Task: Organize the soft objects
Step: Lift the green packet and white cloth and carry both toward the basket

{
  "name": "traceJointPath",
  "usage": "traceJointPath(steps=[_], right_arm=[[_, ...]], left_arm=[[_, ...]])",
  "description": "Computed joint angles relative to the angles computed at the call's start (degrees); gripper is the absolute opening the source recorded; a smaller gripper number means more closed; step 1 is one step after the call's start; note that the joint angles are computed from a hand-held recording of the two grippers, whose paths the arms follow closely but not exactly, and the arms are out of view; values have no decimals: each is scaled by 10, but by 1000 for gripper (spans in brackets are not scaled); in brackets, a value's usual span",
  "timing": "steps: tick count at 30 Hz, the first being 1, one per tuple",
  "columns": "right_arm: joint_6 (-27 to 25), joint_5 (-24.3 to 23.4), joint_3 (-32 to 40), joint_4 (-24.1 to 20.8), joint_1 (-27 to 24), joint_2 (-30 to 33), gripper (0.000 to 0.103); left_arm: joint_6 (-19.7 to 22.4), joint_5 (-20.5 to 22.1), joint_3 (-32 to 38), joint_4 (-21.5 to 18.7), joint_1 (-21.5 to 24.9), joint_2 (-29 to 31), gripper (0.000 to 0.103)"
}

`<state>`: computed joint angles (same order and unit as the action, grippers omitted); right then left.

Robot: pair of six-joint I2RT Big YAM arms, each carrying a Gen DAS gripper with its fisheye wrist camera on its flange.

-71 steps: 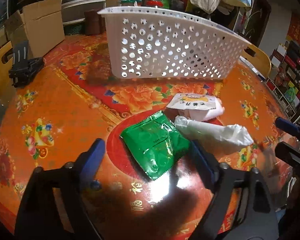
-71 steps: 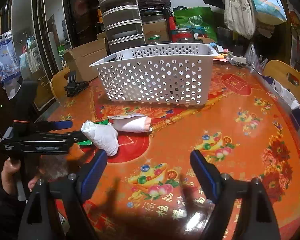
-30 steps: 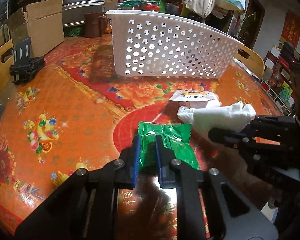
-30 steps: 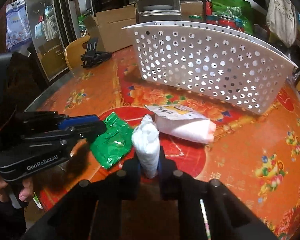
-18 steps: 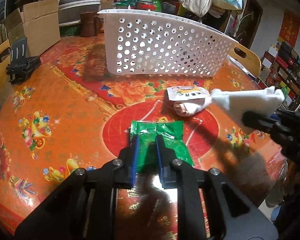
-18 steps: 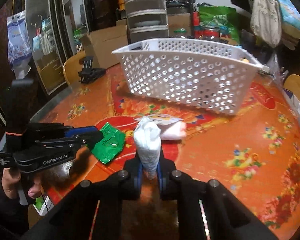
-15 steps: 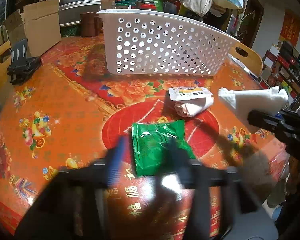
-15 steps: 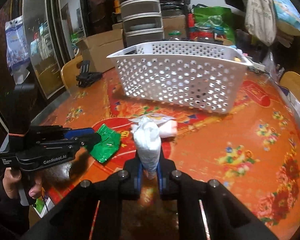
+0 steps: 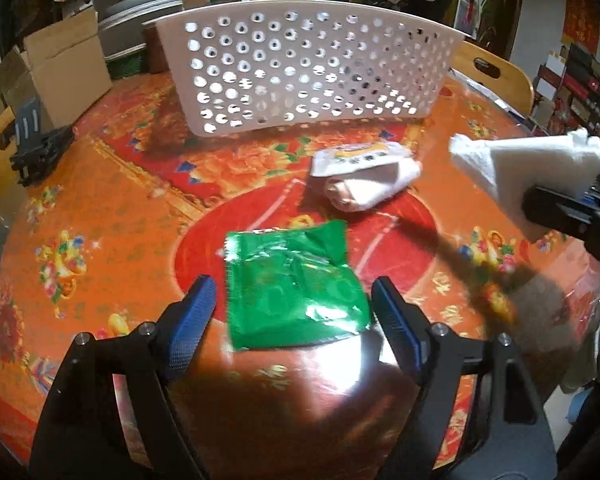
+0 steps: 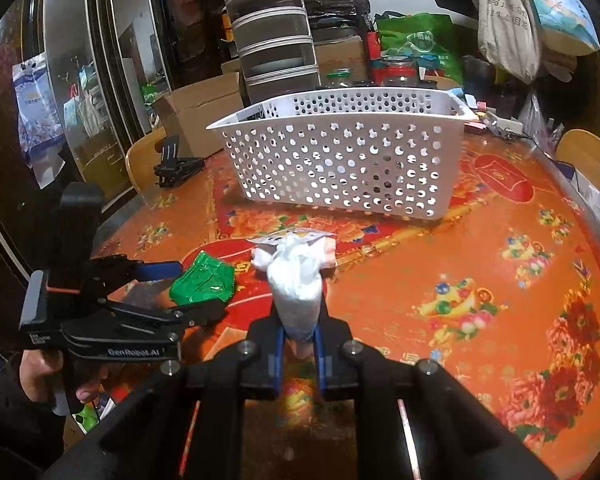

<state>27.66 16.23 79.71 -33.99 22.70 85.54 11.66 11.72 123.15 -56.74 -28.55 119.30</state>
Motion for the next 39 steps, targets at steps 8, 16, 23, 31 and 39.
traceJointPath(steps=[8, 16, 23, 31, 39], right_arm=[[6, -1, -18, 11, -1, -12, 10], [7, 10, -18, 10, 2, -19, 10], [3, 20, -10, 5, 5, -20, 10], [-3, 39, 1, -5, 7, -26, 10], [-20, 61, 28, -21, 4, -25, 10]], left_arm=[[13, 37, -42, 21, -4, -29, 5], [-5, 44, -71, 67, 0, -45, 5], [-8, 62, -77, 87, 5, -65, 5], [-13, 67, -59, 93, 9, -74, 5], [-17, 77, -14, 83, 12, -71, 5]])
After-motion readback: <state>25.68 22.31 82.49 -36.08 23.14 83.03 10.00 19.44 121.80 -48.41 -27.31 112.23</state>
